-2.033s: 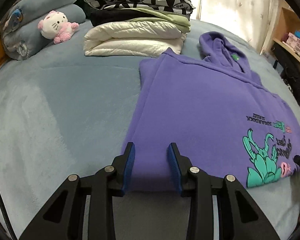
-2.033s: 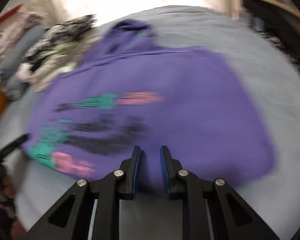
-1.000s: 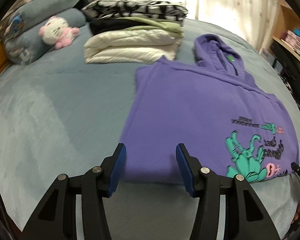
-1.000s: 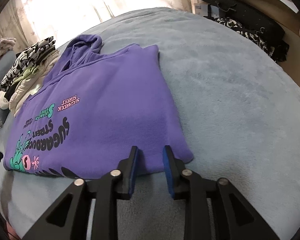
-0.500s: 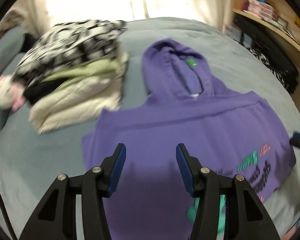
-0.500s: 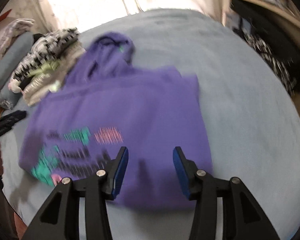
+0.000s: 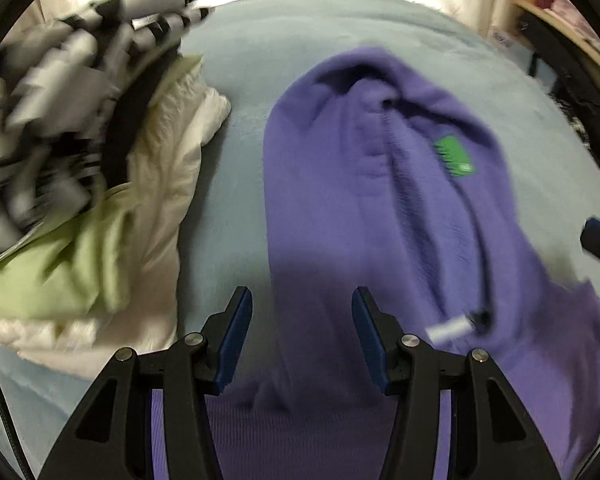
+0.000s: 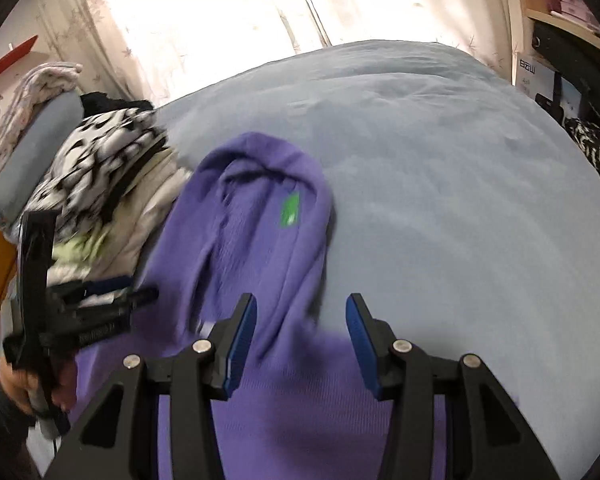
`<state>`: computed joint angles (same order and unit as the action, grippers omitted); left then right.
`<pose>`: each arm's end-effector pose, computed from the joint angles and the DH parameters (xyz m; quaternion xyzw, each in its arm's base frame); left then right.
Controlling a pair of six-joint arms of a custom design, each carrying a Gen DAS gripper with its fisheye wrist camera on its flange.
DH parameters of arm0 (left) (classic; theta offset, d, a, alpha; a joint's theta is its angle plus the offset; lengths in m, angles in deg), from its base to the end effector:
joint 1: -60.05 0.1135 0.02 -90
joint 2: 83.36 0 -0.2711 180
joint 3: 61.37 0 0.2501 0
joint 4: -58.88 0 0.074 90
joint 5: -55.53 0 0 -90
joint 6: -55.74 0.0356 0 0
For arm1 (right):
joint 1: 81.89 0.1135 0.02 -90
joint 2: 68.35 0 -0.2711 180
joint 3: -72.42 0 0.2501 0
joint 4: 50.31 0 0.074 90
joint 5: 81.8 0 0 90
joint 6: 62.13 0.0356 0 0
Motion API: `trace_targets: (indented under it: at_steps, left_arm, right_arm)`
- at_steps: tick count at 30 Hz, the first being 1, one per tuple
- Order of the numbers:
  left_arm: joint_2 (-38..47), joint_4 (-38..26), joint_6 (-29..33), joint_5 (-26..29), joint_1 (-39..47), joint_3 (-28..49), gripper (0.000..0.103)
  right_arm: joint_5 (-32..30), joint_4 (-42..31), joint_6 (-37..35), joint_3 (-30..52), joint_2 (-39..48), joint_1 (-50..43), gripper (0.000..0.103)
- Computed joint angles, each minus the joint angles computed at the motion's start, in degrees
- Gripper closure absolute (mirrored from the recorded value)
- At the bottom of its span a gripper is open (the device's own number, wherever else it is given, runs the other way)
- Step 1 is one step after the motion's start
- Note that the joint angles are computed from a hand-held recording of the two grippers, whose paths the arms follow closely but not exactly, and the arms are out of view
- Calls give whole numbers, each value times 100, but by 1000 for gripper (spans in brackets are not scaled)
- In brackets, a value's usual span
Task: Fold large clothes
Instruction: 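Grasp the hood with both tools and fold it over the hoodie body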
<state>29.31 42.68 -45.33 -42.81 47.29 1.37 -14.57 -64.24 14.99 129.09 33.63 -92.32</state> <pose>0.3227 -0.0678 0.0724 -0.0006 0.9759 0.0270 0.2165 0.3042 -0.0420 0.1091 -0.0726 0.9439 0.1339 0.2931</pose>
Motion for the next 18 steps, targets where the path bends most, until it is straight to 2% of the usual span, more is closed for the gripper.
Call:
trace_targets:
  at_steps: [5, 12, 13, 14, 15, 18]
  left_arm:
    - [854, -89, 43, 299, 300, 758, 53]
    - [1250, 30, 245, 465, 387, 1194, 53]
    - [1285, 56, 295, 459, 369, 1231, 57]
    - [1292, 112, 346, 553, 382, 1232, 81]
    - [1255, 145, 345, 657, 369, 1213, 94]
    - [1076, 357, 204, 297, 201, 1005, 97]
  right_arm:
    - [94, -75, 697, 1353, 1368, 264, 56]
    - [177, -532, 1134, 2749, 2556, 502, 57]
    - [208, -521, 1225, 2868, 2667, 528, 60]
    - [156, -557, 1238, 2991, 2757, 520, 74]
    - [63, -599, 1243, 3056, 2798, 516, 94]
    - [132, -278, 1151, 2741, 2531, 591, 97]
